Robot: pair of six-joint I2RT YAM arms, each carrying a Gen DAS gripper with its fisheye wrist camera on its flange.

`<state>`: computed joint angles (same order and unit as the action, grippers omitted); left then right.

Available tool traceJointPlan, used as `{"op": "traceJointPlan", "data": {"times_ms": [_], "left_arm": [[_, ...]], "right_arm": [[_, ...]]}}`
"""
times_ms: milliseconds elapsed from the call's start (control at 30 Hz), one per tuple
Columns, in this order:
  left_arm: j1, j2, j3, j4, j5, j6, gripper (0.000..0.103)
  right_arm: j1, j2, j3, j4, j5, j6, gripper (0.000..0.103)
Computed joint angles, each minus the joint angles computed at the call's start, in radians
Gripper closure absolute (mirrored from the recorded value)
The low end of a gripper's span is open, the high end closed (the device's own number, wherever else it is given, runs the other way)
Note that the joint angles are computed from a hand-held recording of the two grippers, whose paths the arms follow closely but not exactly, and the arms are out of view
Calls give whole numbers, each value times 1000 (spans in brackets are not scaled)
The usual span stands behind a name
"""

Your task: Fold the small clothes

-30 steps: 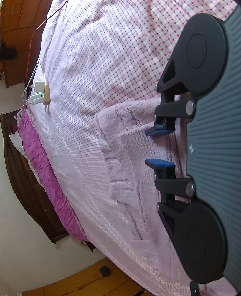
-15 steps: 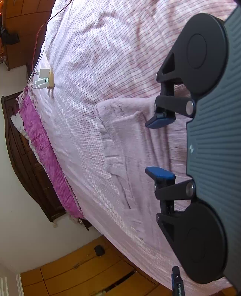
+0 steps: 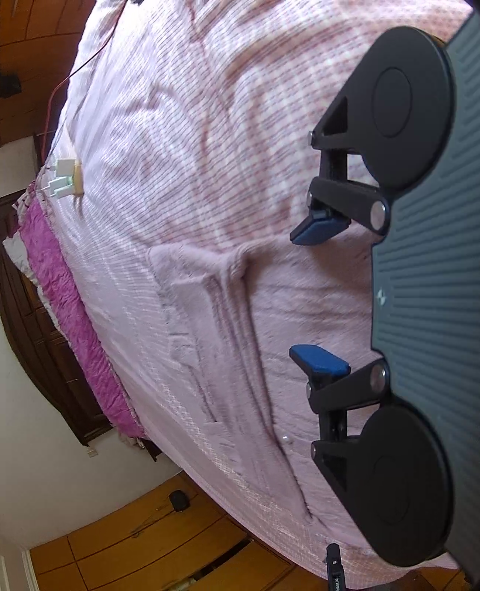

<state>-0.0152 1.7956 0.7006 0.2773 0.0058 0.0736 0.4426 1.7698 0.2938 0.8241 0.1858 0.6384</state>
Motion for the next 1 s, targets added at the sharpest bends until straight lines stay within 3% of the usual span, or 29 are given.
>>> {"op": "traceJointPlan", "data": {"times_ms": [267, 467, 700, 1000], "left_arm": [[42, -19, -67, -8, 62, -14, 57], [62, -33, -110, -3, 76, 1, 57], [92, -49, -156, -9, 74, -5, 57], [142, -27, -158, -69, 279, 15, 56]], "right_arm": [[-33, -54, -125, 33, -75, -18, 33], [-11, -118, -153, -34, -85, -59, 32], [-56, -104, -151, -72, -254, -111, 29], [-117, -39, -166, -4, -428, -156, 26]]}}
